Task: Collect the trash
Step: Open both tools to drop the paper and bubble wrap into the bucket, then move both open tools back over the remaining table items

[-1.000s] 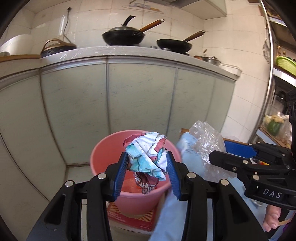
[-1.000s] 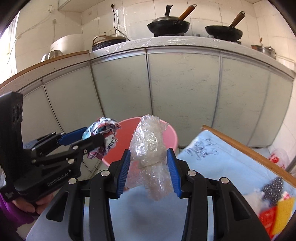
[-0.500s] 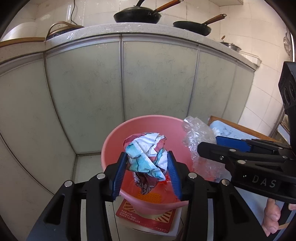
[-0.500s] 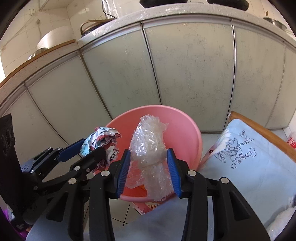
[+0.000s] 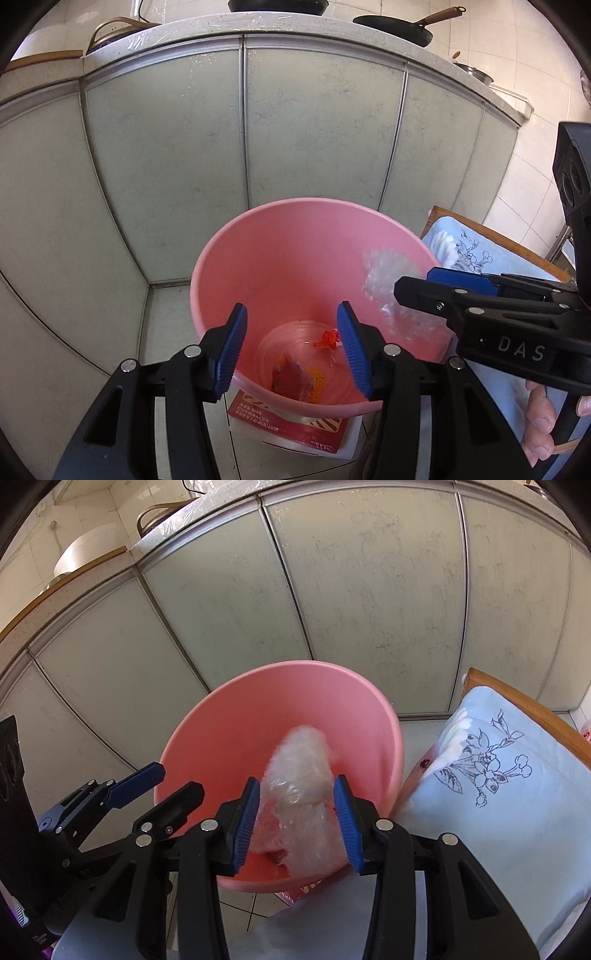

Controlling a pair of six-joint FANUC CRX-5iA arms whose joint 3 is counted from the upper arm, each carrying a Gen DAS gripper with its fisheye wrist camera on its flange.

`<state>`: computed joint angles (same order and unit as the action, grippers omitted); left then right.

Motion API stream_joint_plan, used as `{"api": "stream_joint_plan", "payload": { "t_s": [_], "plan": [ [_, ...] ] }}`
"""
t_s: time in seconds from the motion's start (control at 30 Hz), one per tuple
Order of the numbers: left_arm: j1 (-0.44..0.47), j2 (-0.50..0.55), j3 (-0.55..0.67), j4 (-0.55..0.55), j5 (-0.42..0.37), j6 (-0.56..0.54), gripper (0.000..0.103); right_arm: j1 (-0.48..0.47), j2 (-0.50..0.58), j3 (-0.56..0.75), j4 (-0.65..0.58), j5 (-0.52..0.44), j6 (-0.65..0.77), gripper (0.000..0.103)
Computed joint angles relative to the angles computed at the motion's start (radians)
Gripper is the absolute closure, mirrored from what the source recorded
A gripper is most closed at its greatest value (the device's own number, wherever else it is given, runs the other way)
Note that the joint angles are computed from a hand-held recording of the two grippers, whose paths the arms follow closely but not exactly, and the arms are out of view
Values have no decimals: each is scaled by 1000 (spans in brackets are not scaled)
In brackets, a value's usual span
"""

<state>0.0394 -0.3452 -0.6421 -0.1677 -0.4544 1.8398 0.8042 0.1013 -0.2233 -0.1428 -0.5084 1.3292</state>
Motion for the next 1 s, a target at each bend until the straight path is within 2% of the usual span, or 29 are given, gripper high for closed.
{"api": "stream_joint_plan", "payload": {
  "t_s": [0.27,0.4,0.5,0.6,0.73,0.9,1.0],
  "plan": [
    [48,-48,-57,140,26,-100,53,-6,-25,-17,-4,12,12,60],
    [42,-85,-57,124,16,-85,53,8,-65,-58,47,38,-28,60],
    [40,-122,-70,151,13,-112,53,22,-107,-101,105,59,-77,60],
    [14,-157,-60,114,0,-73,53,41,-157,-161,204,88,-161,60],
    [12,-206,-83,189,-7,-145,53,65,-231,-240,322,113,-271,60],
    [-11,-246,-83,205,-28,-163,53,93,-327,-343,483,129,-426,60],
    [-59,-244,-53,139,-44,-124,53,107,-383,-395,567,123,-511,60]
  ]
}}
